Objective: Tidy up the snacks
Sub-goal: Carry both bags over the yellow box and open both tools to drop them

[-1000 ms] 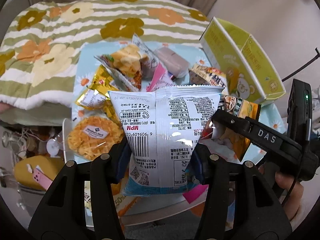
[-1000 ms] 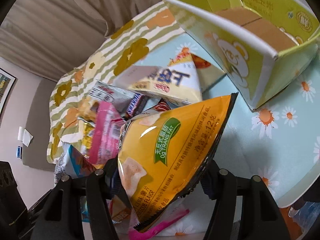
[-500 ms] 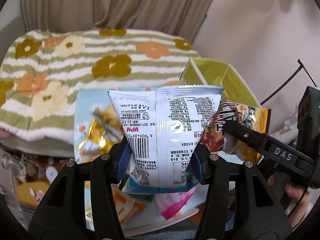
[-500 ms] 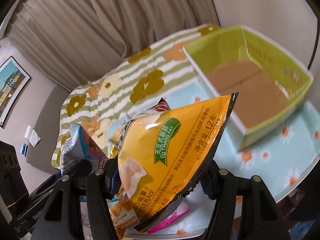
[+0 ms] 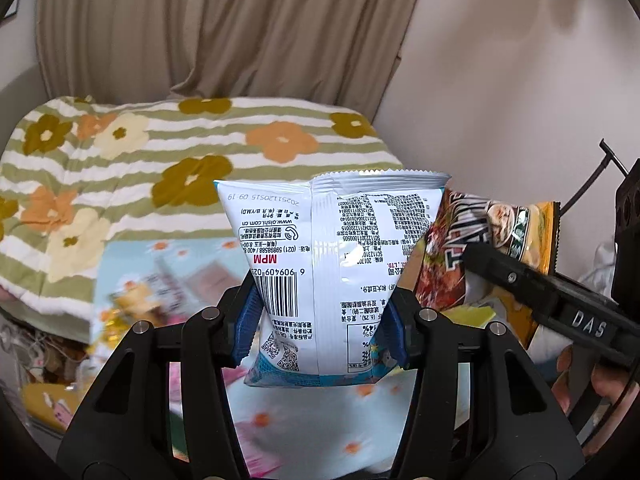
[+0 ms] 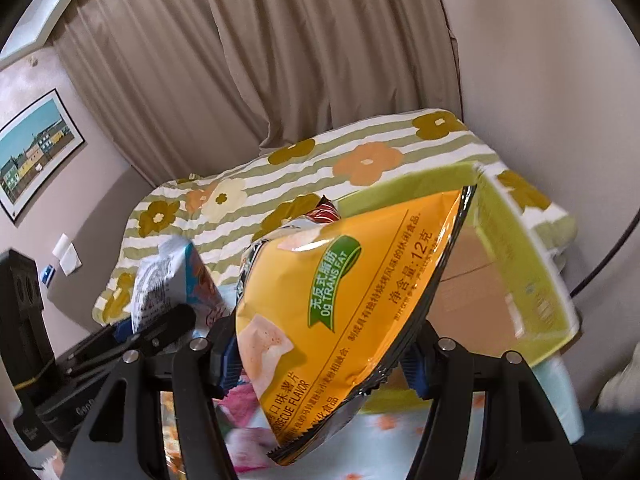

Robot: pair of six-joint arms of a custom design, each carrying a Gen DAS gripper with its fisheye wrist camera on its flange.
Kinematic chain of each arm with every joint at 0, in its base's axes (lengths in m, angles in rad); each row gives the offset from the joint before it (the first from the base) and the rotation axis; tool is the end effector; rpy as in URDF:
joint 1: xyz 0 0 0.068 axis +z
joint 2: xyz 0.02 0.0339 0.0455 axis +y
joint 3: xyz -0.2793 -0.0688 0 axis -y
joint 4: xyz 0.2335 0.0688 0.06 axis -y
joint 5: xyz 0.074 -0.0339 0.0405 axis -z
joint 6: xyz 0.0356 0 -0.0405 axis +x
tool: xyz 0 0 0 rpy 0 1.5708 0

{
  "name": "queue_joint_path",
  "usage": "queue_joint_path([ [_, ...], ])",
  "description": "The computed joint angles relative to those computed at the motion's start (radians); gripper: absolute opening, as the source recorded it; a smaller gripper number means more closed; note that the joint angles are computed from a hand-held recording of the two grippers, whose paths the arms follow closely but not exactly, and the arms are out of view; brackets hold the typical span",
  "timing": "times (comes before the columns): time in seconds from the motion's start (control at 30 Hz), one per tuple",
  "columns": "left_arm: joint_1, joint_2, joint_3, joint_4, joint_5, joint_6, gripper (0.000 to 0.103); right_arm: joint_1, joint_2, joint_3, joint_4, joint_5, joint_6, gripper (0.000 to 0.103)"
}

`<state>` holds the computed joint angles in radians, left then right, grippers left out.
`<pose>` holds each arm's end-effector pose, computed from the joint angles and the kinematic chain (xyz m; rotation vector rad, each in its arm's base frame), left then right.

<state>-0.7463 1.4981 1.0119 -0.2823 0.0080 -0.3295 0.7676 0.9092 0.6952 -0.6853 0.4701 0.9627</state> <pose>0.2296 -0.2127 0.2598 0.5013 2.3510 -0.5306 0.1228 0.0961 0.2601 0.4243 2.3197 0.2593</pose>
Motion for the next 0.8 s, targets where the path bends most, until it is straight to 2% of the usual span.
queue_joint_path([
  [0.07, -0.077, 0.069, 0.070, -0.001, -0.049, -0.055, 0.049, -0.142, -0.071, -0.017, -0.034, -0.083, -0.130, 0.060],
  [0.17, -0.165, 0.189, 0.198, -0.023, -0.091, -0.129, 0.049, -0.470, -0.162, -0.050, -0.058, -0.303, -0.387, 0.060],
  [0.27, -0.221, 0.317, 0.328, -0.059, -0.105, -0.180, 0.049, -0.754, -0.167, -0.074, -0.064, -0.471, -0.621, 0.060],
  [0.33, -0.243, 0.406, 0.415, -0.094, -0.101, -0.203, 0.049, -0.891, -0.145, -0.095, -0.050, -0.539, -0.738, 0.060],
  [0.5, -0.256, 0.589, 0.597, -0.191, -0.077, -0.222, 0.049, -1.043, -0.069, -0.154, 0.008, -0.605, -0.889, 0.060],
  [0.63, -0.253, 0.688, 0.688, -0.247, -0.081, -0.203, 0.051, -1.111, 0.010, -0.201, 0.078, -0.642, -0.944, 0.060],
  [0.67, -0.256, 0.701, 0.701, -0.263, -0.094, -0.197, 0.057, -1.120, 0.027, -0.209, 0.090, -0.651, -0.952, 0.060],
  [0.7, -0.259, 0.724, 0.730, -0.294, -0.107, -0.192, 0.076, -1.124, 0.043, -0.214, 0.100, -0.654, -0.960, 0.060],
  [0.77, -0.258, 0.729, 0.719, -0.291, -0.122, -0.192, 0.103, -1.118, 0.064, -0.231, 0.124, -0.647, -0.972, 0.060],
  [0.8, -0.260, 0.725, 0.710, -0.292, -0.148, -0.200, 0.103, -1.119, 0.059, -0.241, 0.125, -0.646, -0.977, 0.060],
])
